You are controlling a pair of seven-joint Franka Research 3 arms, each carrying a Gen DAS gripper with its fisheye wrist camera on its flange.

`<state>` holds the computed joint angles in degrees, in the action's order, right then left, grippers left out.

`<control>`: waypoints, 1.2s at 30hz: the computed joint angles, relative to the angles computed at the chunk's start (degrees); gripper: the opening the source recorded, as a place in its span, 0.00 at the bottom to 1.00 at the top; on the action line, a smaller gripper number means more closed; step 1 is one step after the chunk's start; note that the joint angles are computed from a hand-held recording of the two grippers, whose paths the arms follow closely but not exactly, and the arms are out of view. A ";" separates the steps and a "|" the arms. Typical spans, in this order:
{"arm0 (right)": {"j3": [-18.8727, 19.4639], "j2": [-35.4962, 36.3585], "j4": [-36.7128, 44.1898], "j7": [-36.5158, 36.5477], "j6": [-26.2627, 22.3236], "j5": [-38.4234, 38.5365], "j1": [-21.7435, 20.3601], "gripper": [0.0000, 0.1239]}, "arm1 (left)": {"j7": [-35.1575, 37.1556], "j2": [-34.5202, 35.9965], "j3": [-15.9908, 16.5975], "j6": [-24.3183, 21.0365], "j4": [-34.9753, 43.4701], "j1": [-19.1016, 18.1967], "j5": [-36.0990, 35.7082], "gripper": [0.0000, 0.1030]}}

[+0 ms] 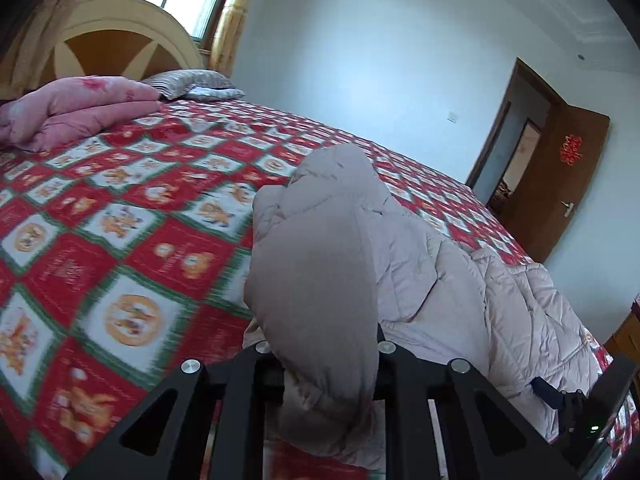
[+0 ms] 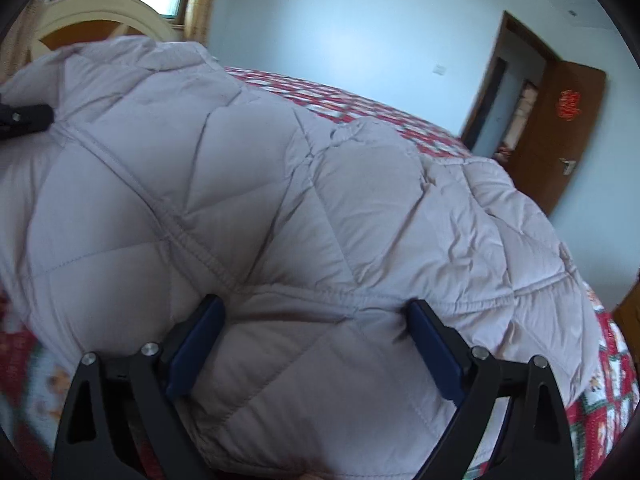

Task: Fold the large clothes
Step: 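Grasp the jacket bundle edge with the left gripper and lift it while the right gripper holds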

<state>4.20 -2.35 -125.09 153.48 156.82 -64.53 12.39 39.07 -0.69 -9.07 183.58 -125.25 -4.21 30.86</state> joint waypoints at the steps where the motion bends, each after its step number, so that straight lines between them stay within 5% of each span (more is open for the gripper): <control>1: -0.30 -0.51 -0.57 -2.45 2.34 2.17 -0.02 0.78 | -1.69 -0.75 0.28 -0.29 -0.35 0.89 2.27 0.16; 3: -0.29 -2.63 -1.90 -3.32 5.44 3.25 -0.73 0.79 | -0.63 -2.17 0.70 -1.08 -0.89 1.95 2.98 0.16; 7: 0.49 -6.10 -2.95 2.74 5.21 -0.53 -4.60 0.82 | -10.88 -3.75 -3.26 -3.13 2.01 7.58 18.22 0.16; 13: -0.62 -5.62 -1.48 0.44 -2.93 3.37 -8.44 0.82 | -18.62 -2.87 -5.49 -5.23 10.21 4.86 34.19 0.16; 22: -1.19 -8.07 -3.94 2.15 -3.80 5.98 -11.07 0.82 | 2.38 7.91 -6.02 -6.32 23.78 -6.61 23.72 0.16; 33: -1.61 -11.77 -9.25 -0.47 3.23 12.65 -17.34 0.83 | 32.56 15.23 -12.99 -9.67 26.36 -10.81 6.76 0.16; 36: -1.03 -11.93 -10.25 -2.05 5.40 14.74 -19.08 0.83 | 34.94 17.43 -11.51 -10.79 27.58 -14.19 6.05 0.16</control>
